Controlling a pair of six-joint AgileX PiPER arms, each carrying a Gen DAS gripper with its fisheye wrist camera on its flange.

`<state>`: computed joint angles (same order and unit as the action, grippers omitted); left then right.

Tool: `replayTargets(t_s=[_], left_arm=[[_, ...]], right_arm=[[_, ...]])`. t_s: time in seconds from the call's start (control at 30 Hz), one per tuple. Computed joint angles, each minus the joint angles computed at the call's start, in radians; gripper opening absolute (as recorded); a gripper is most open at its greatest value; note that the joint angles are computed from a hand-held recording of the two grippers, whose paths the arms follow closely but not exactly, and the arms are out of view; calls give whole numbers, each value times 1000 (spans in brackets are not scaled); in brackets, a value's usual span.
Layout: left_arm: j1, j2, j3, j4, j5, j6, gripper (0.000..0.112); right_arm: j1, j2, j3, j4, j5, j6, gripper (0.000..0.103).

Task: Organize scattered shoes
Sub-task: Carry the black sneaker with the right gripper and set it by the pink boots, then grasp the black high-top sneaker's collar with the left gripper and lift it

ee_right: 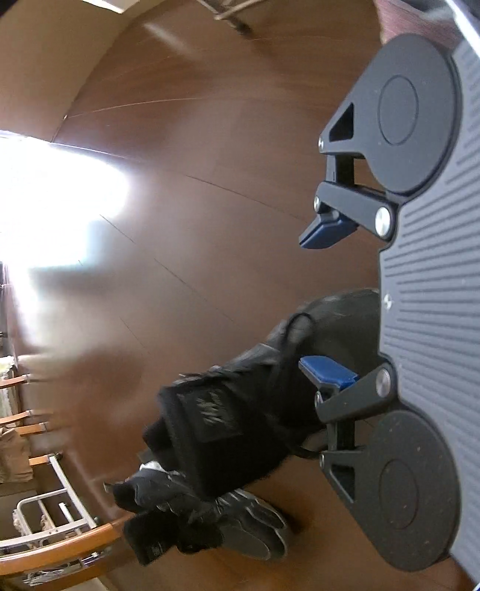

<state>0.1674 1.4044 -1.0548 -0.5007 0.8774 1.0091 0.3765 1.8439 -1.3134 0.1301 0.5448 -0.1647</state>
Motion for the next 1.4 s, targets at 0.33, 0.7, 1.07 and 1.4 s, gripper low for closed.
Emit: replayTargets(t_s=[0.33,0.7,1.07,1.4], left_arm=[[-199,338,-306,-135,-25,-67,64],[-314,627,-496,-130,-20,-3,21],[-442,578,-522,-286,6,334,20],[-699,857,-966,-15,192,216,43]], right_arm=[[-169,-251,394,144,-158,3,75],[-433,-496,667,583,-128,-368,79],[-639,-644,760,673,-18,-509,79],[-884,-749,820,720,97,-672,80]])
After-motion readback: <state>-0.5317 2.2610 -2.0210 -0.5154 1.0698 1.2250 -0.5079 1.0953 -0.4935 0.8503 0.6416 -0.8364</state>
